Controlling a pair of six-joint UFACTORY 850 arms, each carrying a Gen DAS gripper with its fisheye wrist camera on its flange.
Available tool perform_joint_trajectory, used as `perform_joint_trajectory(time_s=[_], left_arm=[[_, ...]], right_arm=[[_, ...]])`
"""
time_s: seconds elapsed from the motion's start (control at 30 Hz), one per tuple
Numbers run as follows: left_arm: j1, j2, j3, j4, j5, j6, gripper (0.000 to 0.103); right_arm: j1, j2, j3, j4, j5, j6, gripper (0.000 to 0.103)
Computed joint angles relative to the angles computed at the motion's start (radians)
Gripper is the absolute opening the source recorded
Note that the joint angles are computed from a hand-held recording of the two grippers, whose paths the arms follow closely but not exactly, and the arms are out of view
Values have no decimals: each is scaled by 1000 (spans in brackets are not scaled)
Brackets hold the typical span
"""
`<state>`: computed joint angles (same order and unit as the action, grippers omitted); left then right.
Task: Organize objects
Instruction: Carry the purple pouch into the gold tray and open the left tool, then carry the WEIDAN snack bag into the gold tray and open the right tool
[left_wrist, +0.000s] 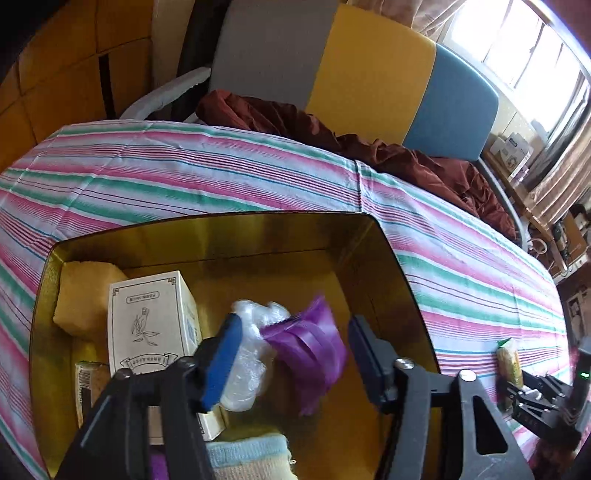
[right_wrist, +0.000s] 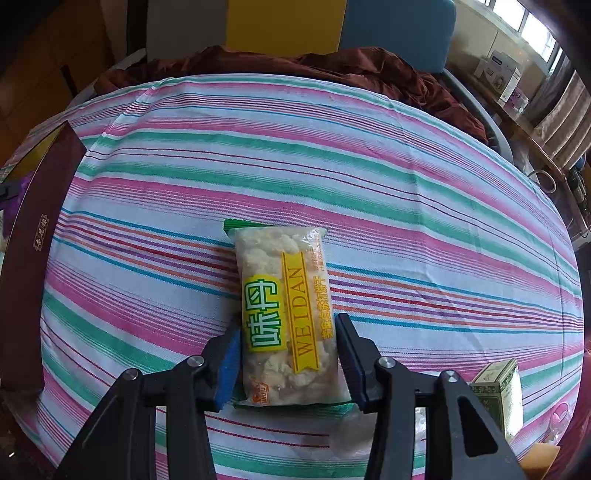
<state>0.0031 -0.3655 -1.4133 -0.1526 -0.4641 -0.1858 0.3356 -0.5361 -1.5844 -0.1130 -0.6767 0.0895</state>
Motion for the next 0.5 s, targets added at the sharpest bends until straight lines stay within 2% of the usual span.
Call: perform_joint_trajectory(time_s=[0.17,0.23,0.33,0.5], left_arm=[[-7,48,54,92,31,-82,60],[-20,86,98,171,57,-143,60],[-52,163,190,391,115,-318,60],[-90,262,304,692,148,-591,60]], right_arm=[[0,2,2,-3,1,0,48],[0,2,3,-7,2,2,48],[1,4,8,-16,6,7,48],[9,-5,0,-64,13,29,47]])
